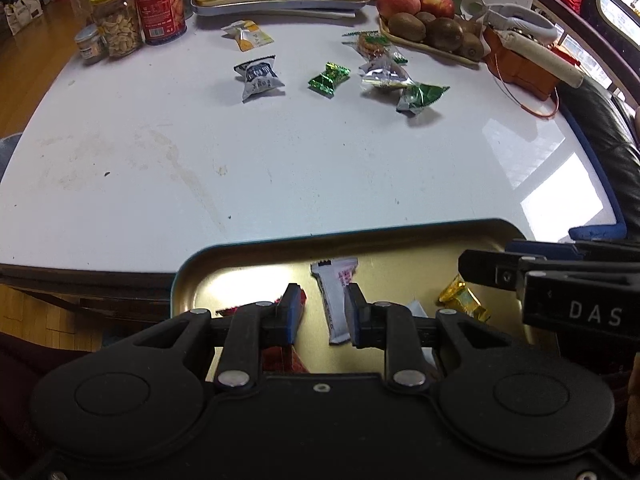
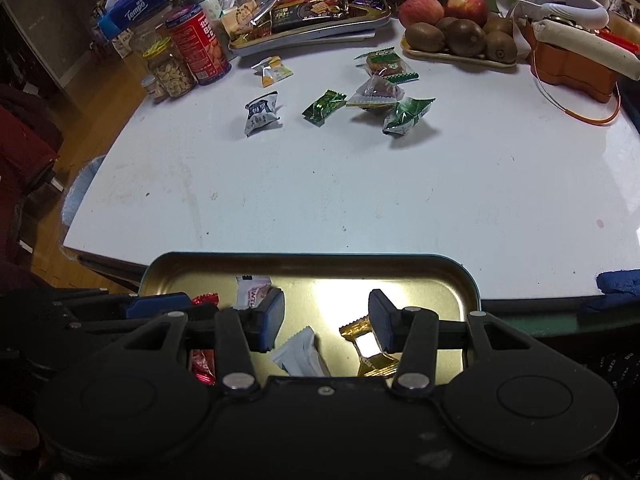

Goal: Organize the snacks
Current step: 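Reach left tool to the blue-white snack bag while right tool reaches green candy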

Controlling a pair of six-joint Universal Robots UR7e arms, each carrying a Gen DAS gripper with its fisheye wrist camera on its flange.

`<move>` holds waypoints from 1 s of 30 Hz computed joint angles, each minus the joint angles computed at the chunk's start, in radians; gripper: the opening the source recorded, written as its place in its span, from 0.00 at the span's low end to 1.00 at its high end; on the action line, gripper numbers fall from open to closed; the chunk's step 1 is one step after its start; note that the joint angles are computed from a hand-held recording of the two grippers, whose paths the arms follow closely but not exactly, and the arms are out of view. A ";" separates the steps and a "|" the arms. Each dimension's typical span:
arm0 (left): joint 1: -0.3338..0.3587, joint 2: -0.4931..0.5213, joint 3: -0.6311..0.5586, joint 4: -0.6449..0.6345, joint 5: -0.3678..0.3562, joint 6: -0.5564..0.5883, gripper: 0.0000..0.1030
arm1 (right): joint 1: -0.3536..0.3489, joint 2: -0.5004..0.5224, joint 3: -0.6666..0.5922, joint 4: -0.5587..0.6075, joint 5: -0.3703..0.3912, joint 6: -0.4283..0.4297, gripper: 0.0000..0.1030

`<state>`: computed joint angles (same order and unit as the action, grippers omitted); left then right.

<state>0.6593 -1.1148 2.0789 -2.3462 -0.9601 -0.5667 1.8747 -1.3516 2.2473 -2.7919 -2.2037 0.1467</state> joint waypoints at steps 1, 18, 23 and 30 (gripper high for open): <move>0.007 0.002 -0.012 0.006 -0.001 0.004 0.33 | -0.002 0.003 -0.005 0.003 0.002 0.003 0.48; 0.176 0.151 -0.278 0.056 0.125 0.048 0.33 | -0.069 0.195 -0.241 -0.005 -0.002 0.063 0.48; 0.237 0.242 -0.413 0.098 0.134 0.056 0.33 | -0.090 0.326 -0.400 0.037 -0.006 0.077 0.48; 0.292 0.303 -0.509 0.071 0.094 0.129 0.33 | -0.132 0.432 -0.551 0.083 0.023 0.148 0.48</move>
<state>0.9508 -0.8114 1.5694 -2.2749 -0.8660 -0.4381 1.7425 -0.9194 1.6959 -2.7088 -2.1803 0.2951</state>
